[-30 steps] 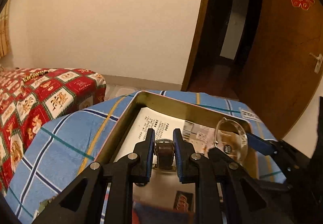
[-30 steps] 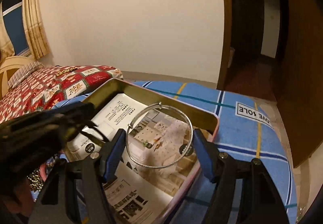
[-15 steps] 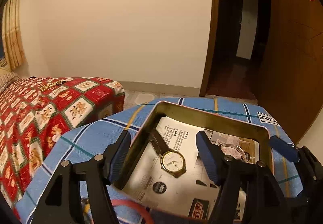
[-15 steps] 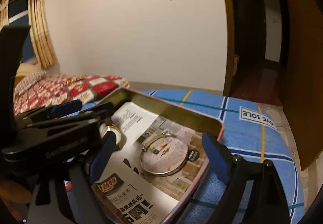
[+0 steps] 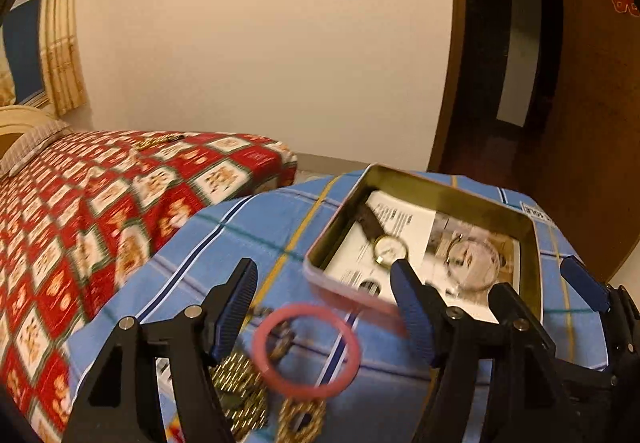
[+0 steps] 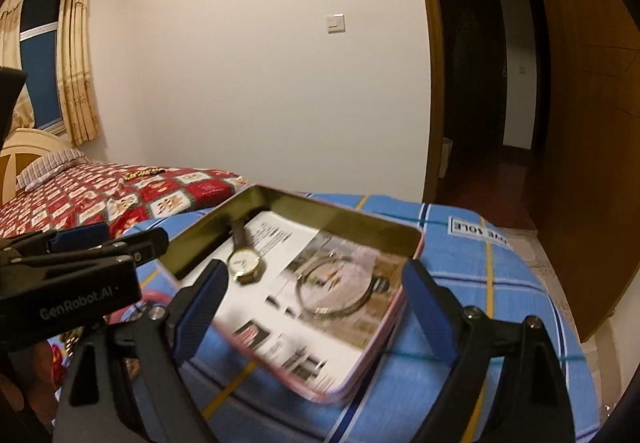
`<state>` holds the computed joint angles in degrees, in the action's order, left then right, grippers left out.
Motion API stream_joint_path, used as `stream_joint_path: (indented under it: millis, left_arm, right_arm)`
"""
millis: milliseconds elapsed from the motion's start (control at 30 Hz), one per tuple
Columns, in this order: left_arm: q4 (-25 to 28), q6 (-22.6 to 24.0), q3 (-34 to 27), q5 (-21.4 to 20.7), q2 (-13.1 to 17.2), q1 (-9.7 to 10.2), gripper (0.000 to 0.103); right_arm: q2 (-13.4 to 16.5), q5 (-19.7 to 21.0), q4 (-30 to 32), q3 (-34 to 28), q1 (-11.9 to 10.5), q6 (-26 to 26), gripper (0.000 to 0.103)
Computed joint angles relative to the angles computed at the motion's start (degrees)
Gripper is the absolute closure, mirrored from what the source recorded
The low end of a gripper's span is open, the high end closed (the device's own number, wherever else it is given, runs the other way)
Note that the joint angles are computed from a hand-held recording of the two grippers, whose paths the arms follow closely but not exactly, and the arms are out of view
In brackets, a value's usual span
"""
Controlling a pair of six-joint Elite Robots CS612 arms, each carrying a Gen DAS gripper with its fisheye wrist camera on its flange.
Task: Organize jewelry
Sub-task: 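Grasp the red string pendant with the left tool while the right tool grasps the pearl necklace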
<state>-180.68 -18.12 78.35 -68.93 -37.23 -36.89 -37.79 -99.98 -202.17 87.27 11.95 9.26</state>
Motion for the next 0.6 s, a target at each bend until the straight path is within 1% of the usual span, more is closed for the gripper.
stream_joint_path:
  millis: [233,367,433,500,600]
  left_arm:
    - [-2.9,-4.3,6.1,0.0,-2.7,0.15,0.034]
    - [-4.4,-2.1,9.6,2.6,-4.0,-0.27,0.034]
    - [-4.6,-1.7,11.3,3.2,-4.6,-0.22,0.034]
    - [-4.5,-2.0,13.1,2.9,-5.2,0.13,0.034]
    - [-3.5,-3.8,15.8,2.5,-6.3,0.96,0.034]
  right_arm:
    - [-0.6,-1.8,-1.8,1.9,1.7,-1.8,0.012]
    - [-0.8,-1.6,-2.6,2.7,2.1,-1.7,0.012]
    - [-0.9,-1.8,-2.7,3.0,2.2,-1.4,0.012]
    - [-1.1,-1.8,-3.1,3.6,2.4,-1.2,0.012]
    - [-1.4,-1.4,-3.2,4.2,2.5,-0.9,0.012]
